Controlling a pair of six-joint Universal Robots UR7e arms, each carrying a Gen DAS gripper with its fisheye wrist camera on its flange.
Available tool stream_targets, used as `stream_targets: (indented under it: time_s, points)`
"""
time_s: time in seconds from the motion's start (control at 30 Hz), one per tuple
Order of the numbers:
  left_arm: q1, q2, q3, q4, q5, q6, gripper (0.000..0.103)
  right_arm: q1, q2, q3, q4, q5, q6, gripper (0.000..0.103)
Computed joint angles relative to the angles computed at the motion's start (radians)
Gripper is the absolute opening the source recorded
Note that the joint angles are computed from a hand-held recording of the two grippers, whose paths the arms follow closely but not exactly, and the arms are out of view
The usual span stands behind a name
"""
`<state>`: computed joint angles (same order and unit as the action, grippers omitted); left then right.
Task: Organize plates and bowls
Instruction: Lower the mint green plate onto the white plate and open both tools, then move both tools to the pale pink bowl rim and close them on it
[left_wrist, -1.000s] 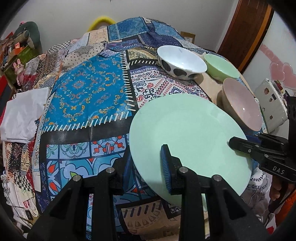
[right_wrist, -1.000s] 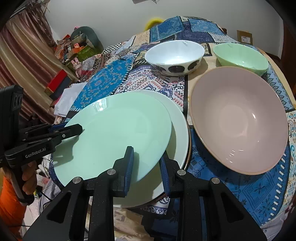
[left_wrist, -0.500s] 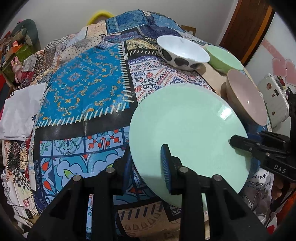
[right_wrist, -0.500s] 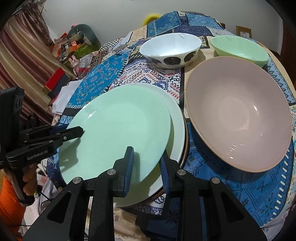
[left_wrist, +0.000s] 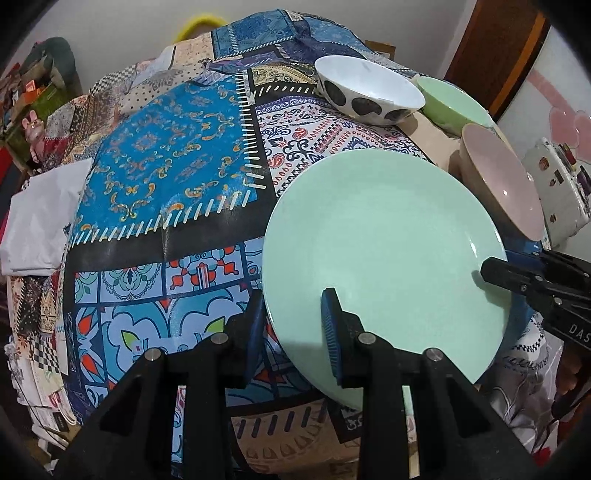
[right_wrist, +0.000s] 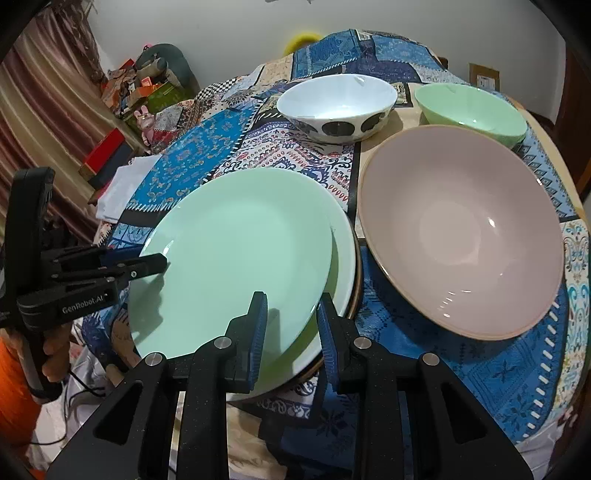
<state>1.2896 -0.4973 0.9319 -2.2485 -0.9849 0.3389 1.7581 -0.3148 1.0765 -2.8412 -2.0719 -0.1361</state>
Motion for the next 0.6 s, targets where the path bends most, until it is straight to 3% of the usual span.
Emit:
stream_targets:
  time_s: [0.37,0.47,0.6]
  points:
    - [-0.032,-0.036,0.049,-0.102,0.016,0.049,0.035,0.020,-0.054,0.089,-0.157,-0.077,-0.078,0.025]
    - [-0.048,-0.045,0.055,-0.127,-0.002,0.055,0.044,0.024,-0.079,0.120,-0.227,-0.098,-0.100,0.027]
    - [-0.075,-0.052,0.069,-0.179,-0.029,0.079,0.060,0.024,-0.104,0.150,-0.310,-0.124,-0.125,0.039]
